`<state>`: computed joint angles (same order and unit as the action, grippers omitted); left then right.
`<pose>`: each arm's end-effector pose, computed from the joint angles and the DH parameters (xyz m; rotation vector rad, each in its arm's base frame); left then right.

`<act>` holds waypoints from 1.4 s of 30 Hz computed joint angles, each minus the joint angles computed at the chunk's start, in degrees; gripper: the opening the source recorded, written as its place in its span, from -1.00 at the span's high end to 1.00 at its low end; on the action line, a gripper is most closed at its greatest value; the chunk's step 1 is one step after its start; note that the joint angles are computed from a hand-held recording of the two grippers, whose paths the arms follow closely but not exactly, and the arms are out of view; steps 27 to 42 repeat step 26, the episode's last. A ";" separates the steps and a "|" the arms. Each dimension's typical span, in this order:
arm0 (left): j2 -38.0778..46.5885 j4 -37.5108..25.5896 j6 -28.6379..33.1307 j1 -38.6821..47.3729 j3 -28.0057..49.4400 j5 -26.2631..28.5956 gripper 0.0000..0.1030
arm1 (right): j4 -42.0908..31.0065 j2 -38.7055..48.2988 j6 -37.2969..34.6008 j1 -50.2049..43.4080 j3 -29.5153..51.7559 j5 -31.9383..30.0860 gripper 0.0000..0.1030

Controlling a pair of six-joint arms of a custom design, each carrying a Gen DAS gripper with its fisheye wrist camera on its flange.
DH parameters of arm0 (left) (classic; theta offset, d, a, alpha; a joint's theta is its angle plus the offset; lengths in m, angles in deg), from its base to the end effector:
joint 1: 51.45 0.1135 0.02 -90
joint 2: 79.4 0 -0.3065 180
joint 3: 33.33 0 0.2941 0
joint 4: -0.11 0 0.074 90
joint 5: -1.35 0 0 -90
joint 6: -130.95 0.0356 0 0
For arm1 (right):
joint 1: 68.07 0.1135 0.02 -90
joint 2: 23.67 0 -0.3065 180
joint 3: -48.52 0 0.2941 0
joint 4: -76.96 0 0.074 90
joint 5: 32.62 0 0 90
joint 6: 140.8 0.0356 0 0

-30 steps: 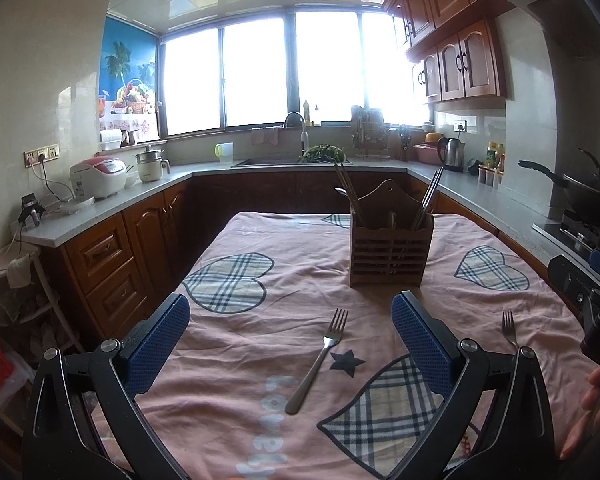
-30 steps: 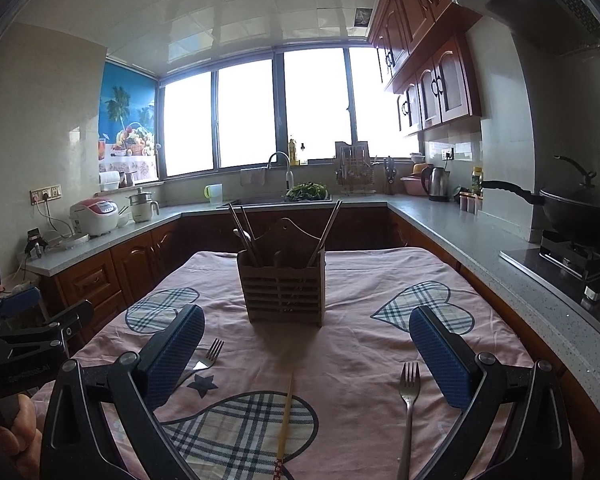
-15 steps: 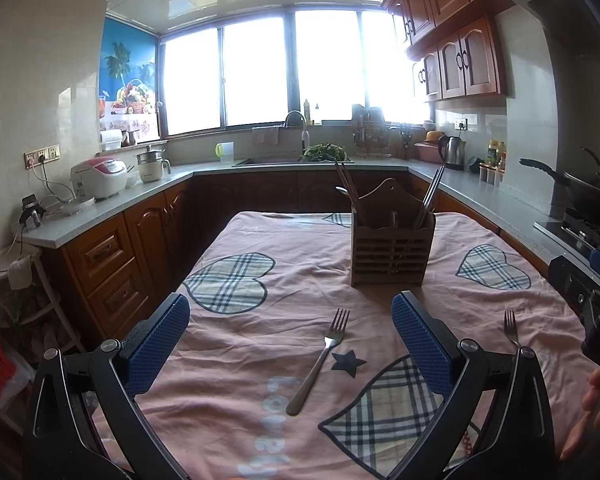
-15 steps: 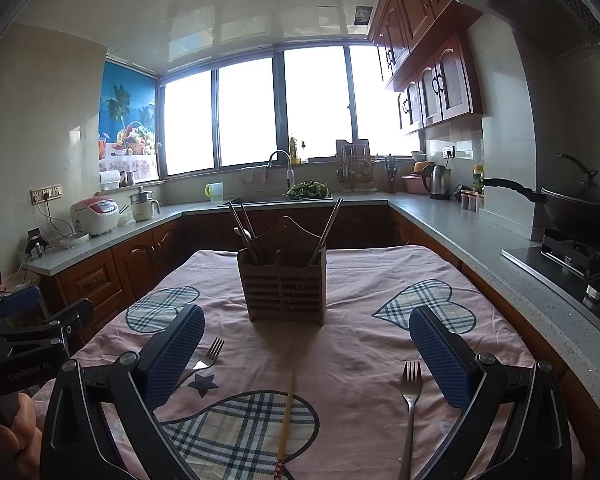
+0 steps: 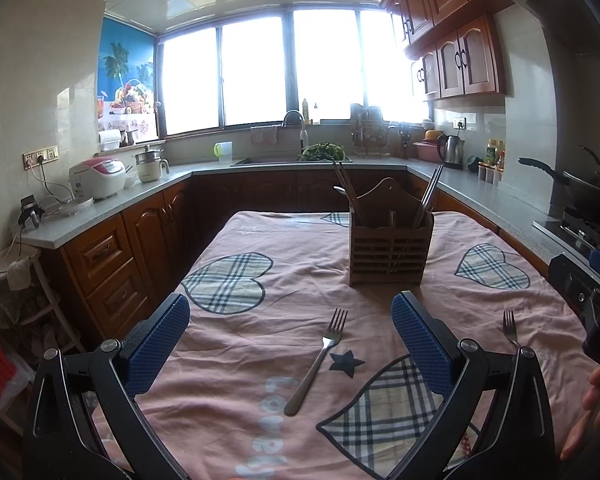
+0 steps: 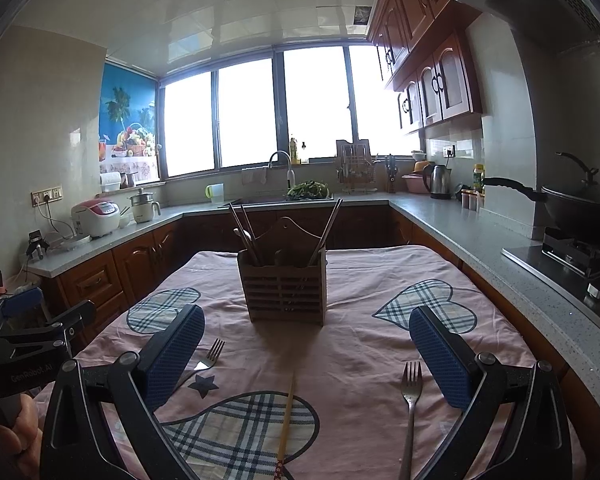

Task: Organize utensils

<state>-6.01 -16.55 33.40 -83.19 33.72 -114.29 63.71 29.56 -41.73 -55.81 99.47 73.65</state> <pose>0.2822 -0.1565 0.3333 0.1189 1.9271 -0.0157 0.2314 0.0401 0.3184 0.1470 1.8248 0.0003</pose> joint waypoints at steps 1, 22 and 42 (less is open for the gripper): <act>0.00 0.00 0.00 0.00 0.00 0.00 -1.00 | -0.01 -0.06 -0.01 -0.01 -0.04 0.05 -1.00; 1.61 0.15 -0.34 0.55 1.02 1.90 -1.00 | 0.20 0.54 0.44 0.13 0.06 0.11 -1.00; 2.15 0.79 -0.29 0.85 1.30 3.22 -1.00 | 0.17 1.37 0.85 0.13 0.31 0.03 -1.00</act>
